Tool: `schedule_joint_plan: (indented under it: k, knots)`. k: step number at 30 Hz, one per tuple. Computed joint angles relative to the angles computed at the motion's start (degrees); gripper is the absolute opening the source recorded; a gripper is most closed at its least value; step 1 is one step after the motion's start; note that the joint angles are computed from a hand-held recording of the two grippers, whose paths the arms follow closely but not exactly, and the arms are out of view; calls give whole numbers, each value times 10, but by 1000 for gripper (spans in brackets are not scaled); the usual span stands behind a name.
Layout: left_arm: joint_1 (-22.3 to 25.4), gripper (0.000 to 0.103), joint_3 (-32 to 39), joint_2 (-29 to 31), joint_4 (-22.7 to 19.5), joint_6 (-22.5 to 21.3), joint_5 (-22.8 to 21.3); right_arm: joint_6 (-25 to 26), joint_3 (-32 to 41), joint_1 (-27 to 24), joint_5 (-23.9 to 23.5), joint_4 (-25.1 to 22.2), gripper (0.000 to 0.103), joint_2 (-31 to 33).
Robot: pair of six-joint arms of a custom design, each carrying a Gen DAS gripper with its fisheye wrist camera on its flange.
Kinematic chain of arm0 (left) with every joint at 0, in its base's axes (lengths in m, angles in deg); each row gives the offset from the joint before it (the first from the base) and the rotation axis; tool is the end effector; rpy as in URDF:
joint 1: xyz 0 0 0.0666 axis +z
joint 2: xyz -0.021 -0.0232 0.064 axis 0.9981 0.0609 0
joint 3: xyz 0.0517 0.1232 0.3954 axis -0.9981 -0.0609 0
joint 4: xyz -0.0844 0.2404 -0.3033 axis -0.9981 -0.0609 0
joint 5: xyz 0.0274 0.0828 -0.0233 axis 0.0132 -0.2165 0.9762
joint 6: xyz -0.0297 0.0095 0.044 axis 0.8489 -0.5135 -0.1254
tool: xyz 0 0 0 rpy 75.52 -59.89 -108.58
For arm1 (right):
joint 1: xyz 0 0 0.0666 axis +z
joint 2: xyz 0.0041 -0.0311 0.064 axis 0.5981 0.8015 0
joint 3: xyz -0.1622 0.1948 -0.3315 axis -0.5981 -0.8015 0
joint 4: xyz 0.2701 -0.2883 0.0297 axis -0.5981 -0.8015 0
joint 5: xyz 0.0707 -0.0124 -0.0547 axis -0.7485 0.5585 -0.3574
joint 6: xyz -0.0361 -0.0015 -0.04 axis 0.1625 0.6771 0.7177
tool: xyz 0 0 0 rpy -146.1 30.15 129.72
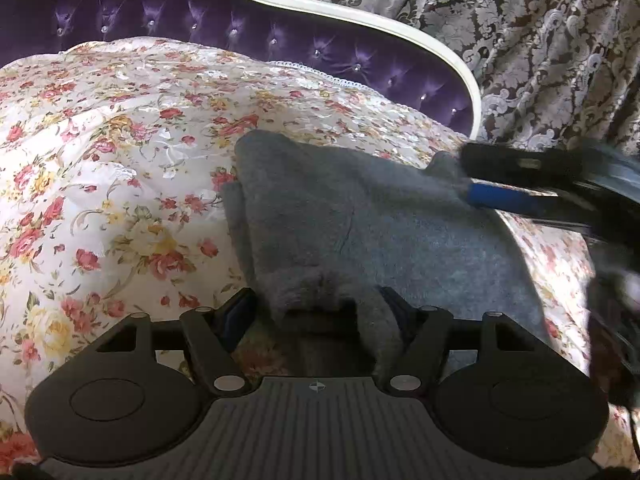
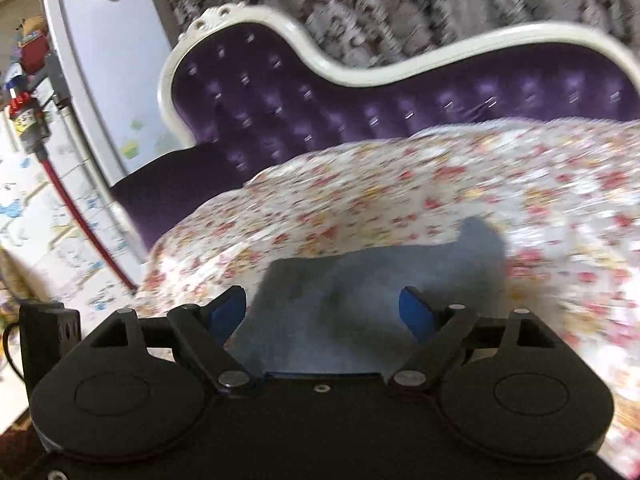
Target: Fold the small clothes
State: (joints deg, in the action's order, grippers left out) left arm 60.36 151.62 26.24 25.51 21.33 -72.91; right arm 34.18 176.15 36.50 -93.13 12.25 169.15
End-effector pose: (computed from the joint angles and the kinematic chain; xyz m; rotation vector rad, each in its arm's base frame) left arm 0.5064 -0.2367 0.4422 -0.4413 2.2229 -0.2534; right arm 0.6454 0.0254 0.5066 -0.7387 2.0577 0.9344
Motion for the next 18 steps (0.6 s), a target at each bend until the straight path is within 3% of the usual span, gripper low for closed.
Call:
schedule_joint_plan:
  k: [2,5,9,12,16,18]
  knots:
    - [1,67,0,2,4,-1,0,5,56,6,7,-44,85,42]
    - [3,67,0,3,8,-1,5,-49,172,11,59,-102,85,127]
    - [3,67,-12,-11,9,12,10,-123,217,2,116,-66,84,165]
    - [-4,66,-17,-30,-4,13,-13,-146,181,-8,124,-25,85,138]
    - [-23,66,-14,-50,9,-41,-92,-131,69,-23,122,51,89,57]
    - [-25,66,-7,-47,19,-60,-108,-116,9,-31,121,87,93,13]
